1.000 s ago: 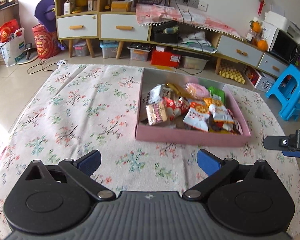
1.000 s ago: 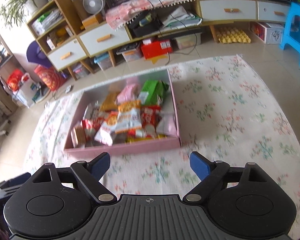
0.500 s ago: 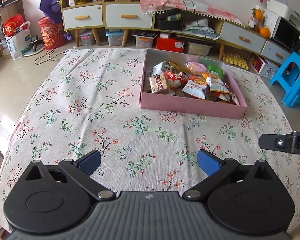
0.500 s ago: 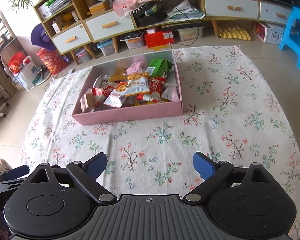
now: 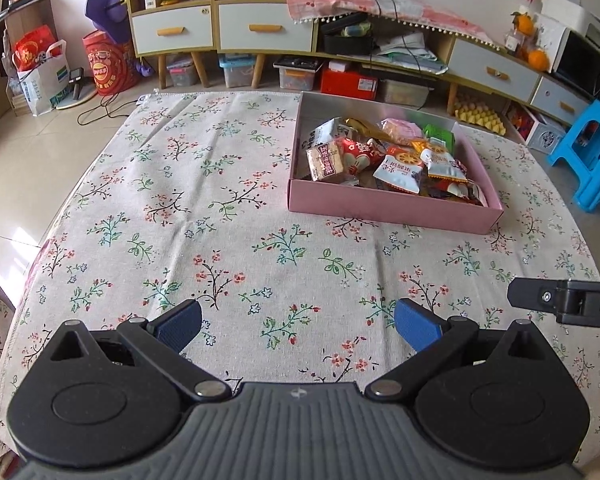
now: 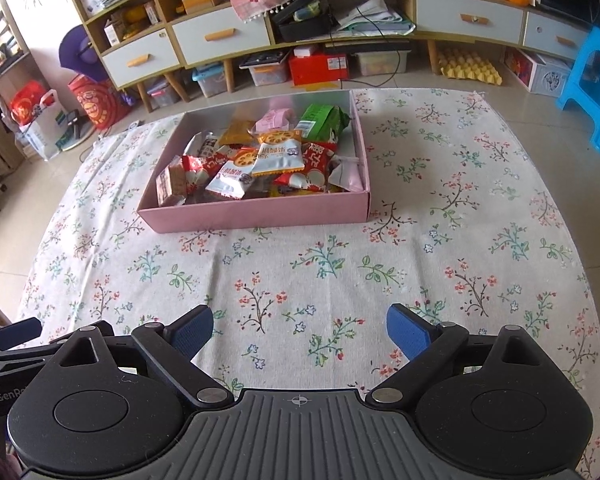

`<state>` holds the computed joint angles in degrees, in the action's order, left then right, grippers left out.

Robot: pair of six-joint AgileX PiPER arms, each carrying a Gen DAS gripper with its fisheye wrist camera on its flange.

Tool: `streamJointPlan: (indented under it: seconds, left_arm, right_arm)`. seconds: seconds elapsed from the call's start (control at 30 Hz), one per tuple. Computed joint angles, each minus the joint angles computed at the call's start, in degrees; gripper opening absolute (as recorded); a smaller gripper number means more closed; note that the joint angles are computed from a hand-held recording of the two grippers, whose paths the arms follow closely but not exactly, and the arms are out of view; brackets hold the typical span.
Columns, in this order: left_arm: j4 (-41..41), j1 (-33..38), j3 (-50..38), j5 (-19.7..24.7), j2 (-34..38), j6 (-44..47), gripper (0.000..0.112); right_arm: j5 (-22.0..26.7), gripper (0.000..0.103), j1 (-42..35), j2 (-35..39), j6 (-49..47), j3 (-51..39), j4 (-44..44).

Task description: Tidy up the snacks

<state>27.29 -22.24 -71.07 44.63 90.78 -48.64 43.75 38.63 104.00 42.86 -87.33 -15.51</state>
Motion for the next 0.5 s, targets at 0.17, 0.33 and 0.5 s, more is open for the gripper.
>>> streamJointPlan:
  seconds: [0.17, 0.33, 0.5]
  left_arm:
    - [0.69, -0.21, -0.06, 0.18, -0.18, -0.72, 0.103]
    - [0.55, -0.29, -0.35, 0.17, -0.02, -0.54, 0.103]
    - [1.02, -0.45, -0.51, 0.22, 0.00, -0.82, 0.103]
  right_arm:
    - [0.04, 0.095, -0.11, 0.04, -0.21, -0.22, 0.52]
    - [0.16, 0.095, -0.30, -0.05, -0.46, -0.30, 1.01]
    - [0.08, 0.095, -0.42, -0.13, -0.79, -0.18, 1.29]
